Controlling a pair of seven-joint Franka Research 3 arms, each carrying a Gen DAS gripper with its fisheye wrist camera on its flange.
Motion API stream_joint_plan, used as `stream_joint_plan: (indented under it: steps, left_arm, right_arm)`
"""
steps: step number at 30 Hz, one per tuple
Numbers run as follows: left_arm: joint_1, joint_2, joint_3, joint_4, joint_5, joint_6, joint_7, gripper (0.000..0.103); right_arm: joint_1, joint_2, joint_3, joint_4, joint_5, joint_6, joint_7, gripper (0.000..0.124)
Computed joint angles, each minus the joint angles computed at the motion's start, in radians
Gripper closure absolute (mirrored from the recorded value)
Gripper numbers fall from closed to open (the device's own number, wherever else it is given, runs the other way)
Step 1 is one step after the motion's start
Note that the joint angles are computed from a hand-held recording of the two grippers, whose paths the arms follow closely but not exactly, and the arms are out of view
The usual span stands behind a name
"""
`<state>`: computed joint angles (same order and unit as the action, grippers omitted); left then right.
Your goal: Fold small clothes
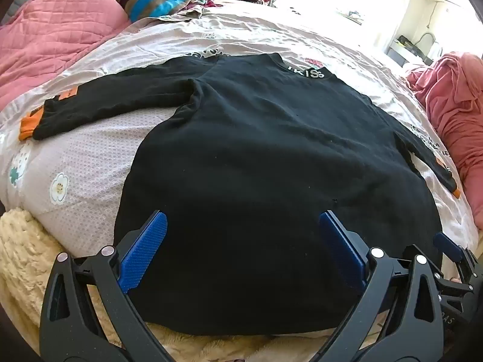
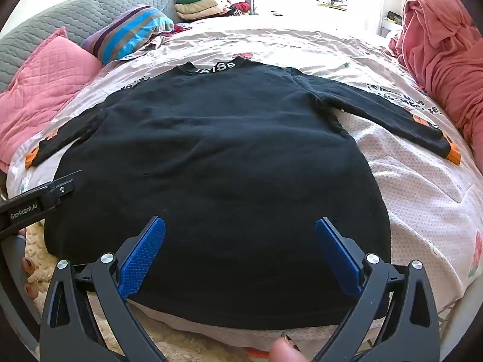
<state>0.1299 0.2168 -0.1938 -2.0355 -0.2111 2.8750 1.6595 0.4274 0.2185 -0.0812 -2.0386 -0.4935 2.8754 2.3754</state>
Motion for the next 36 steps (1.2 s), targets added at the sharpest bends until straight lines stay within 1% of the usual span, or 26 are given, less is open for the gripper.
stream_joint_plan:
  steps: [3,8,10,12,22,36]
  left_arm:
    - [-0.009,0.001,0.01,-0.002,0.029,0.008,-0.019,0.008]
    - [0.001,0.001,-0.001,-0.003,0.016,0.015,-0.007,0.008]
    - [0.003,0.002,-0.003,-0.002,0.013,0.016,-0.004,0.008]
    - [0.01,-0.005,-0.005,-0.001,0.006,0.008,0.003,0.008]
    - [-0.007,-0.008,0.008,-0.001,0.025,0.012,-0.017,0.008]
    - [0.0,-0.015,0.004,-0.015,0.021,0.026,-0.004,0.008]
  right_arm:
    - [0.0,-0.002,0.003,-0.002,0.005,-0.001,-0.005,0.025]
    - [-0.005,0.005,0.001,0.004,0.012,0.001,-0.021,0.025]
    - [0.014,0.007,-0.012,0.012,-0.015,-0.012,0.01,0.025]
    - [0.014,0.007,-0.011,0.008,-0.022,-0.009,0.017,0.025]
    - [0.009,0.008,-0.005,0.01,-0.023,-0.009,0.01,0.025]
    - [0.012,0.01,-0.005,0.012,-0.028,-0.009,0.018,0.025]
